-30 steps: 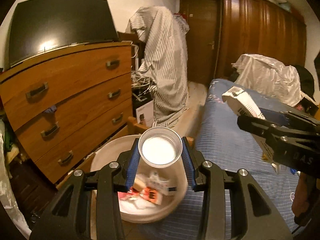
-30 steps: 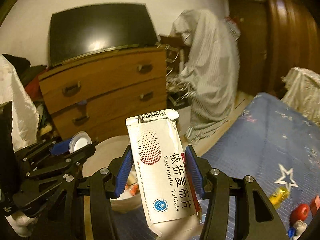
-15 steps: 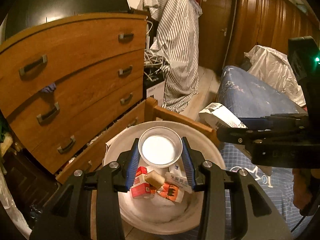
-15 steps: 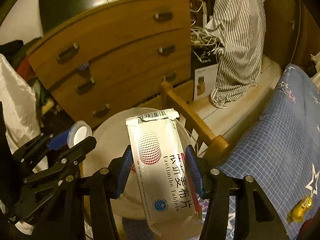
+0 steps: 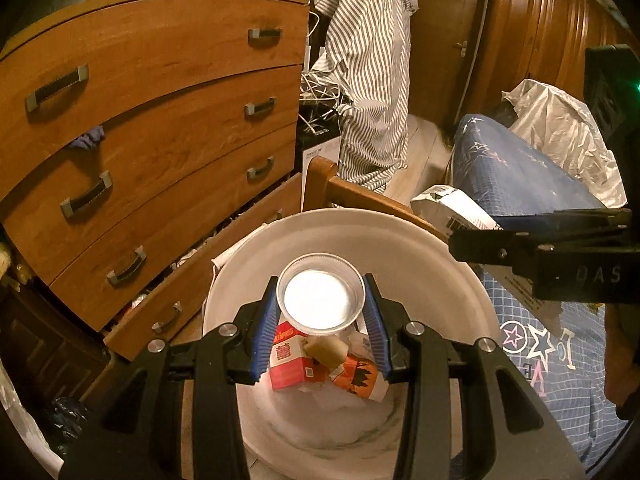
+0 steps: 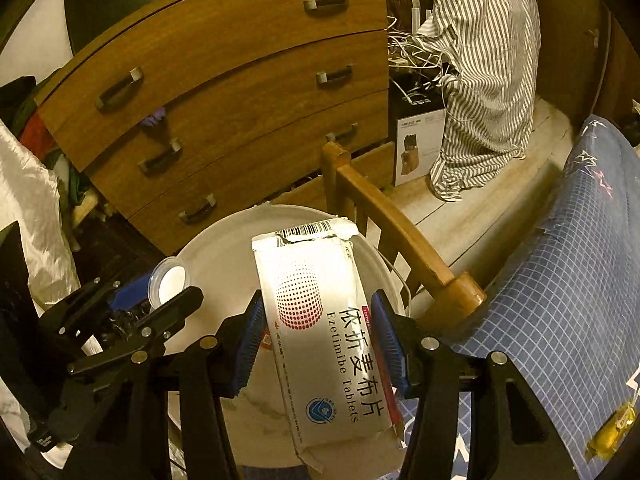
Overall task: Collect trash
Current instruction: 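Lower the lid and medicine box into the bucket with both tools, then swing both tools back over the remaining trash on the bed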
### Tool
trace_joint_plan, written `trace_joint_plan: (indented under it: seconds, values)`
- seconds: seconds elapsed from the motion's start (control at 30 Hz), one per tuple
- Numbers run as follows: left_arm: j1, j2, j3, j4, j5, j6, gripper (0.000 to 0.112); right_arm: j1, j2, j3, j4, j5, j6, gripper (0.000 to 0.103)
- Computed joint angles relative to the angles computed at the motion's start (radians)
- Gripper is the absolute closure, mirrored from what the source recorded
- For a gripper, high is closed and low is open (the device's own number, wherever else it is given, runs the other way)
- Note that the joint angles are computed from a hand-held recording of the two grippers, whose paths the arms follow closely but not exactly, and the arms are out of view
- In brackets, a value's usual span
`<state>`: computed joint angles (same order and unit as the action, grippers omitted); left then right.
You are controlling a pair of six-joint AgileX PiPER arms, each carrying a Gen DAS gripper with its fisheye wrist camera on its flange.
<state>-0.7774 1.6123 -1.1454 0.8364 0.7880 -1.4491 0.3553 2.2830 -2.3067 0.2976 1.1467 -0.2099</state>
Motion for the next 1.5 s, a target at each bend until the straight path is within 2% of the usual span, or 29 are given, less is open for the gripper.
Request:
trace_joint_plan:
  seconds: [0.2,0.27,0.3,0.33,0.47,0.6,0.67,0.8,0.87,1.0,1.13,1.3,1.37,1.47,1.5]
  values:
    - [0.009,-0.001,0.013,0.007,-0.006,-0.008,0.073,0.015,0.047,-0.078,-0.017,0.024,0.01,0.045]
    - [0.016,0.003,0.02,0.003,-0.006,-0.006,0.064,0.009,0.053,-0.086,-0.006,0.018,0.01,0.038]
    - [0.016,0.003,0.026,0.013,-0.004,-0.02,0.055,0.005,0.051,-0.083,-0.001,0.012,0.011,0.036]
    - [0.017,0.002,0.035,0.026,-0.002,-0.036,0.051,0.003,0.05,-0.083,0.0,0.008,0.012,0.036]
    - [0.04,-0.006,0.064,0.028,-0.03,-0.048,0.051,-0.022,0.051,-0.085,0.03,0.009,0.001,0.036]
    - [0.034,-0.01,0.064,0.032,-0.026,-0.05,0.051,-0.054,-0.002,0.004,0.066,-0.033,-0.031,0.036]
    - [0.02,-0.011,0.055,0.031,-0.015,-0.047,0.051,-0.08,-0.076,0.128,0.109,-0.086,-0.072,0.036]
    - [-0.057,0.0,0.011,0.054,0.026,-0.056,0.051,-0.146,-0.322,0.528,0.212,-0.283,-0.225,0.036]
    - [-0.098,0.019,-0.021,0.059,0.024,-0.059,0.051,-0.217,-0.459,0.728,0.278,-0.344,-0.335,0.036]
    - [-0.197,0.135,-0.172,0.041,0.014,-0.019,0.051,-0.474,-0.718,1.096,0.442,-0.396,-0.611,0.036]
    - [-0.278,0.315,-0.413,-0.037,-0.003,0.101,0.051,-0.853,-0.841,1.287,0.556,-0.292,-0.882,0.036]
    - [-0.349,0.539,-0.745,-0.176,0.022,0.3,0.051,-1.29,-0.837,1.337,0.604,-0.111,-1.161,0.035]
    - [-0.381,0.648,-0.924,-0.241,0.066,0.402,0.051,-1.463,-0.801,1.324,0.61,-0.046,-1.266,0.034]
    - [-0.413,0.812,-1.209,-0.333,0.163,0.538,0.051,-1.638,-0.723,1.281,0.61,0.018,-1.353,0.032]
    - [-0.423,0.873,-1.309,-0.366,0.172,0.593,0.051,-1.715,-0.681,1.249,0.609,0.042,-1.387,0.032]
